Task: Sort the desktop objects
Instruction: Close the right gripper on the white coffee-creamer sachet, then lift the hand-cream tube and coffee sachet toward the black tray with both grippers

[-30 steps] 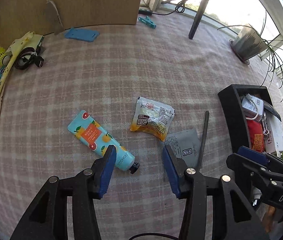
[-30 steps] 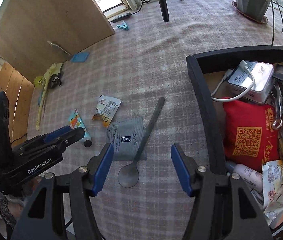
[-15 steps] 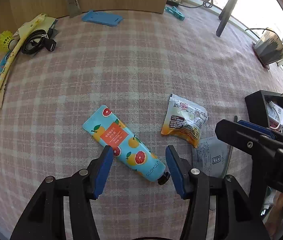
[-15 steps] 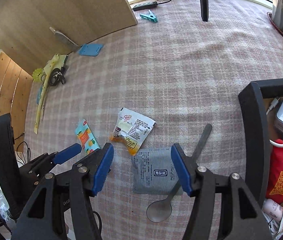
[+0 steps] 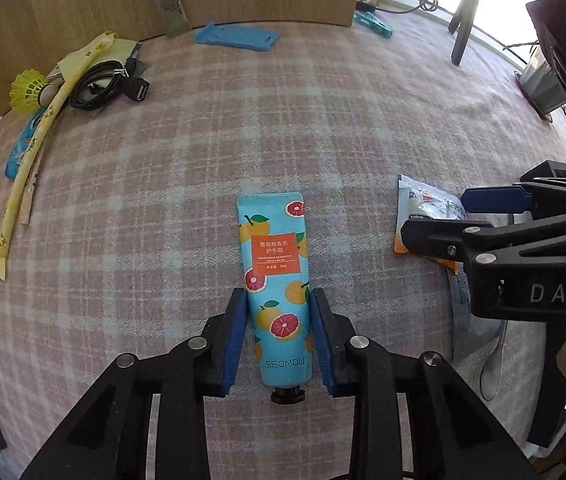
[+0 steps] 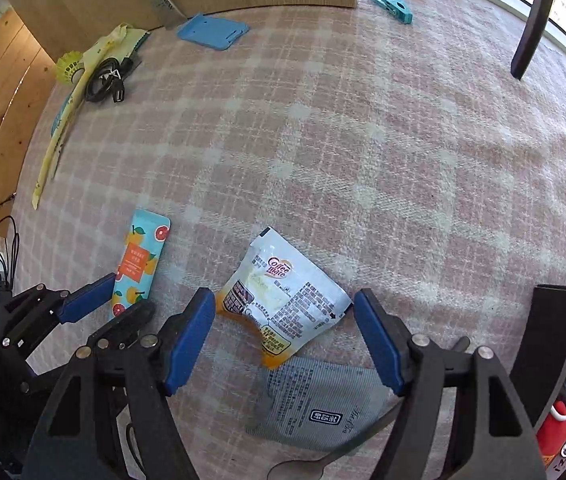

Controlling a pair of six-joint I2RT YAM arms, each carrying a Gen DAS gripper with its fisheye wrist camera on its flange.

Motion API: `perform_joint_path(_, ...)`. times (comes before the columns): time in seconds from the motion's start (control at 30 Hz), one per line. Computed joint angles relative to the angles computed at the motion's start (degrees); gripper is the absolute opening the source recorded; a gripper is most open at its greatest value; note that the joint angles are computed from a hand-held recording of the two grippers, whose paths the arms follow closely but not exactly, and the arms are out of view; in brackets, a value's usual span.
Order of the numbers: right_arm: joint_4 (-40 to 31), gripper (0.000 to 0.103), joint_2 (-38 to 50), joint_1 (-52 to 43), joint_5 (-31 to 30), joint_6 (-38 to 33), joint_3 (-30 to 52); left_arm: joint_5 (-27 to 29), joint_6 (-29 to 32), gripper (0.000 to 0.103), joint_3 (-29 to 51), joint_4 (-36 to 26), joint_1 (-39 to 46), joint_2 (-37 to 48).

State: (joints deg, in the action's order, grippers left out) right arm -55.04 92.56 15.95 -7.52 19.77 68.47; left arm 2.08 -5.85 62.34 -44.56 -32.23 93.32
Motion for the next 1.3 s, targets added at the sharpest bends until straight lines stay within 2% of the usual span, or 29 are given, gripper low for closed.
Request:
perform_joint_path(0.27, -2.62, 0.075, 1.27, 6.38, 8.91, -6.29, 0.77, 0.97, 3.0, 0.029, -2.79, 0.65, 4.98, -2.17)
perform_joint_path(0.3, -2.32, 0.071, 0.89, 6.61, 9.4, -6.28, 0.46, 0.99, 3.43, 0.029, -3.3, 0.74, 5.49, -2.61)
perform_joint_path(0.37, -2.05, 0.056, 0.07, 6.16, 9.74, -5.73, 0.32, 1.52, 5.27, 0.029, -5.05, 0.6, 7.56, -4.53)
perform_joint_path(0.4, -1.82, 0.043, -0.52, 5.42, 9.28, -5.32, 0.16, 1.66, 5.55, 0.029, -5.44, 0.66, 7.83, -4.88)
perform_joint_path(0.43, -1.4, 0.035, -1.16, 4.64, 8.87, -4.74, -0.21, 1.99, 6.61, 0.029, -6.84, 0.53, 8.87, -6.44)
perform_joint_path(0.47, -0.64, 0.034, -2.01, 3.61, 7.83, -4.01, -1.01, 2.23, 7.57, 0.029, -10.17, 0.6, 9.82, -9.85)
perform_joint_path(0.53, 0.82, 0.032, -3.61, 2.79, 7.29, -2.97, -2.68, 1.23, 4.64, 0.029, -15.82, 0.23, 7.19, -16.61)
perform_joint_path(0.63, 1.93, 0.031, -6.98, 1.76, 5.42, -1.55, -4.93, 0.23, 0.46, 0.029, -16.92, -2.2, 2.95, -21.06)
perform_joint_path(0.8, 0.76, 0.031, -14.72, -0.75, 3.01, -0.09, -7.28, 0.6, 0.91, 0.029, -12.36, -6.5, 1.52, -22.62)
perform_joint_path(0.93, -2.41, 0.031, -21.6, -3.65, 1.64, 0.21, -9.17, 0.48, -0.88, 0.029, -9.69, -8.82, -3.39, -24.12)
perform_joint_path(1.07, -6.79, 0.032, -29.87, -6.0, 1.62, 2.12, -11.74, 0.56, -2.26, 0.028, -0.9, -8.44, -9.74, -15.79)
perform_joint_path(1.1, -7.82, 0.032, -31.82, -8.03, 1.04, 1.35, -12.49, 0.03, -3.66, 0.016, 1.13, -7.56, -12.55, -13.03)
perform_joint_path(1.13, -9.38, 0.032, -34.04, -10.19, 0.5, 0.67, -12.87, -0.24, -3.85, 0.0, 2.73, -8.18, -14.16, -11.71)
perform_joint_path(1.2, -10.99, 0.031, -37.27, -14.13, -0.28, -0.08, -13.57, 1.08, -3.3, 0.0, 6.4, -8.33, -16.08, -8.53)
perform_joint_path(1.3, -16.78, 0.031, -43.16, -25.15, -3.38, -5.91, -13.05, -1.58, -3.04, 0.0, 11.56, -8.28, -20.27, -5.37)
